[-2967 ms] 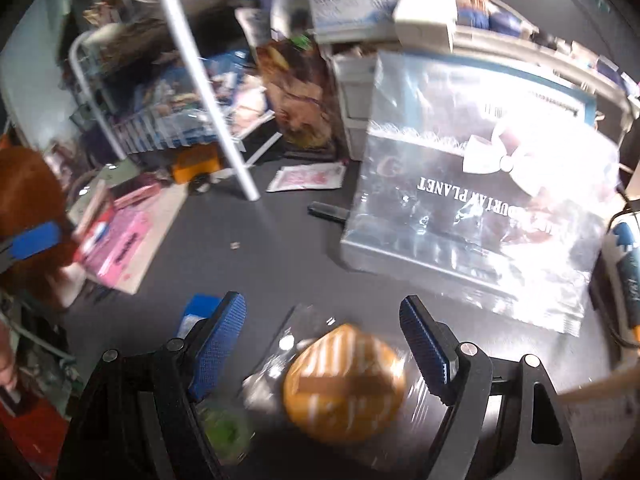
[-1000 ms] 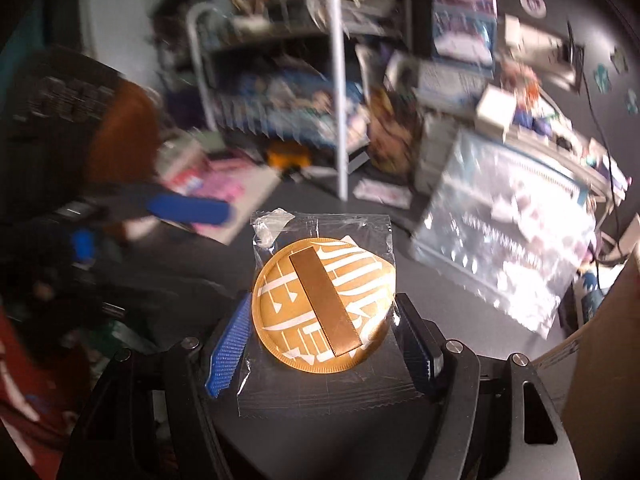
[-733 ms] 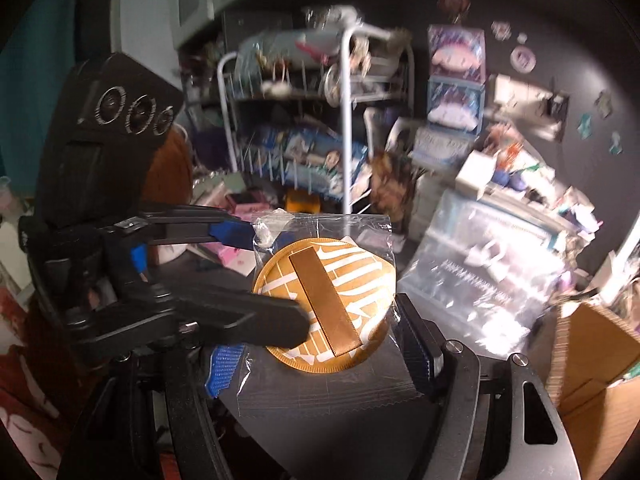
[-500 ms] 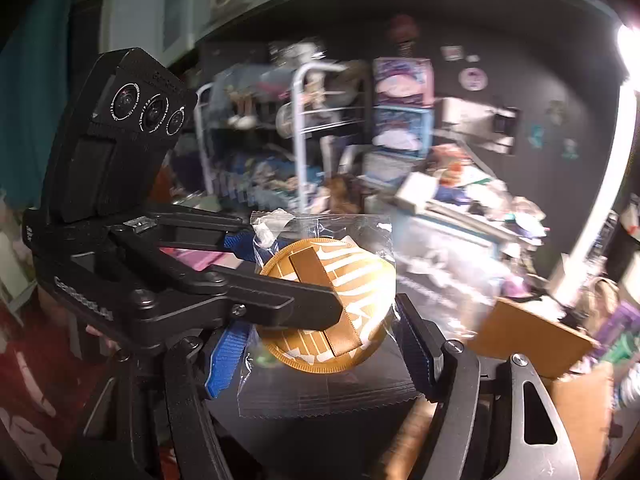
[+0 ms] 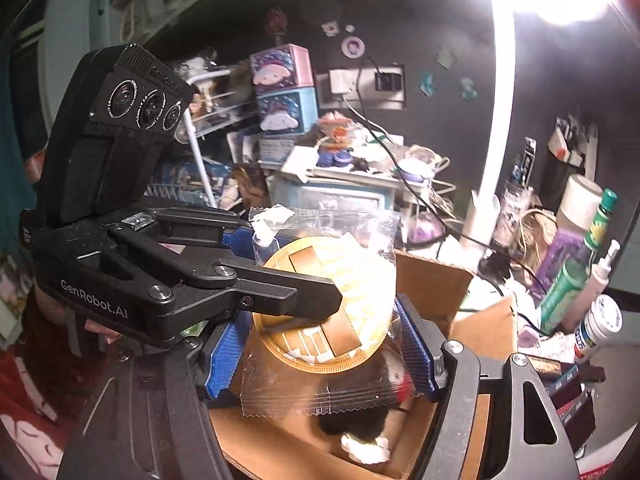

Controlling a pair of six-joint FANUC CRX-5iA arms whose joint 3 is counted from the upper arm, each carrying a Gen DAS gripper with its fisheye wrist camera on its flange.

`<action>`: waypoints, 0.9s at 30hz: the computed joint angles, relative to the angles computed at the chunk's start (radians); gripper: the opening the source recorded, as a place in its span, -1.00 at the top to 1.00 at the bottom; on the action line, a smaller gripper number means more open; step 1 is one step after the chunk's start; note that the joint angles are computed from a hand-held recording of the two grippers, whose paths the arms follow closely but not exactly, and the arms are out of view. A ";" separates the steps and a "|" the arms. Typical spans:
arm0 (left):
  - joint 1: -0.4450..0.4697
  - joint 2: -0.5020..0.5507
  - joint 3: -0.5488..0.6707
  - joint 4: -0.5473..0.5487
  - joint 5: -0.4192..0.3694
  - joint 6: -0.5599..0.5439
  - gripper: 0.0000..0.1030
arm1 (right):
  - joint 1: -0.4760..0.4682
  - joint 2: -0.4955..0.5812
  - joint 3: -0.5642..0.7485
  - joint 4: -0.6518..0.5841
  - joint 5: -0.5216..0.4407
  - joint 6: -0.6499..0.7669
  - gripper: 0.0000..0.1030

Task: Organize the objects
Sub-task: 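Carry the bagged orange badge into the box and open the right gripper, then return the right gripper to the desk and grasp the small green container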

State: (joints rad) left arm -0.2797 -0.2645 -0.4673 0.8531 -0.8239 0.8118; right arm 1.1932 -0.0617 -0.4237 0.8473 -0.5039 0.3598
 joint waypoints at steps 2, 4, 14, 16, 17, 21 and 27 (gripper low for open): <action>-0.006 0.012 0.010 -0.017 -0.005 0.011 0.13 | -0.002 0.001 0.004 -0.027 -0.005 0.025 -0.30; -0.005 0.014 0.016 -0.033 -0.010 0.015 -0.46 | 0.002 0.007 0.017 -0.069 -0.020 0.057 -0.50; 0.095 -0.131 -0.074 -0.038 0.018 0.000 -0.59 | 0.018 0.032 0.041 -0.073 -0.053 0.062 -0.54; 0.127 -0.168 -0.100 -0.028 0.014 -0.012 -0.59 | 0.028 0.038 0.050 -0.058 -0.062 0.053 -0.54; 0.151 -0.195 -0.119 -0.021 0.010 -0.018 -0.59 | 0.034 0.042 0.054 -0.048 -0.066 0.048 -0.54; 0.255 -0.292 -0.182 -0.006 -0.014 -0.044 -0.61 | 0.068 0.064 0.076 0.005 -0.046 0.024 -0.54; 0.510 -0.461 -0.286 0.003 -0.115 -0.118 -0.68 | 0.123 0.147 0.155 -0.004 0.050 0.084 -0.54</action>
